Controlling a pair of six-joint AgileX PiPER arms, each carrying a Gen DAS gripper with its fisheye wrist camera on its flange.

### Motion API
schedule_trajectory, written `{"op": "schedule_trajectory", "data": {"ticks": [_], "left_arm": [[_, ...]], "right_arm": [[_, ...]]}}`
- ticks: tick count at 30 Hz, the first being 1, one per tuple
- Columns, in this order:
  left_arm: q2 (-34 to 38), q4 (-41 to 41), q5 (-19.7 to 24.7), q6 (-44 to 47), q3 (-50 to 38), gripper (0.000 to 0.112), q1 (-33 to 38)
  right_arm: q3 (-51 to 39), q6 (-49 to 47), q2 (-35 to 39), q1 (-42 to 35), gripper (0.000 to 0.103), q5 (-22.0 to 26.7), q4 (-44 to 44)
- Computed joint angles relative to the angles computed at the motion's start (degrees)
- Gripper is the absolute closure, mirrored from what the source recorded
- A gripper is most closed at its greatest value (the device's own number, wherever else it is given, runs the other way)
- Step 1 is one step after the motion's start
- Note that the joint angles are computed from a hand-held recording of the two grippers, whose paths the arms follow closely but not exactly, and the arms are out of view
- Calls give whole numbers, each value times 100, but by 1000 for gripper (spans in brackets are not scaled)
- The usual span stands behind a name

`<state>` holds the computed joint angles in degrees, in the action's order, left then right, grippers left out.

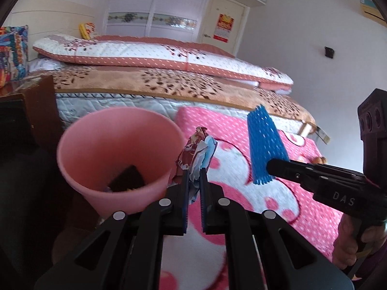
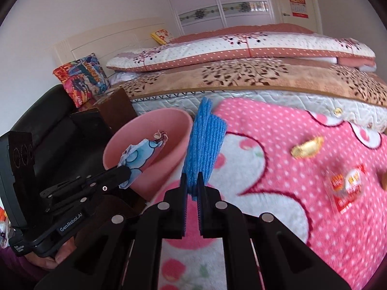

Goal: Collect trash
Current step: 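Carry the wrapper and blue mesh pad in both tools over the bucket, then open both tools to drop wrapper and blue mesh pad into the bucket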

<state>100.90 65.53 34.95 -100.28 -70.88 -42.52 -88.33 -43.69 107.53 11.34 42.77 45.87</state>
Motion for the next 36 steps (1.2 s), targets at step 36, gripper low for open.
{"op": "schedule_trajectory", "data": {"ticks": [36], "left_arm": [[-235,72,-381,-417,742,76,1223]], "right_arm": [[-3246,1740,2292,1254,74,789,-1269]]}}
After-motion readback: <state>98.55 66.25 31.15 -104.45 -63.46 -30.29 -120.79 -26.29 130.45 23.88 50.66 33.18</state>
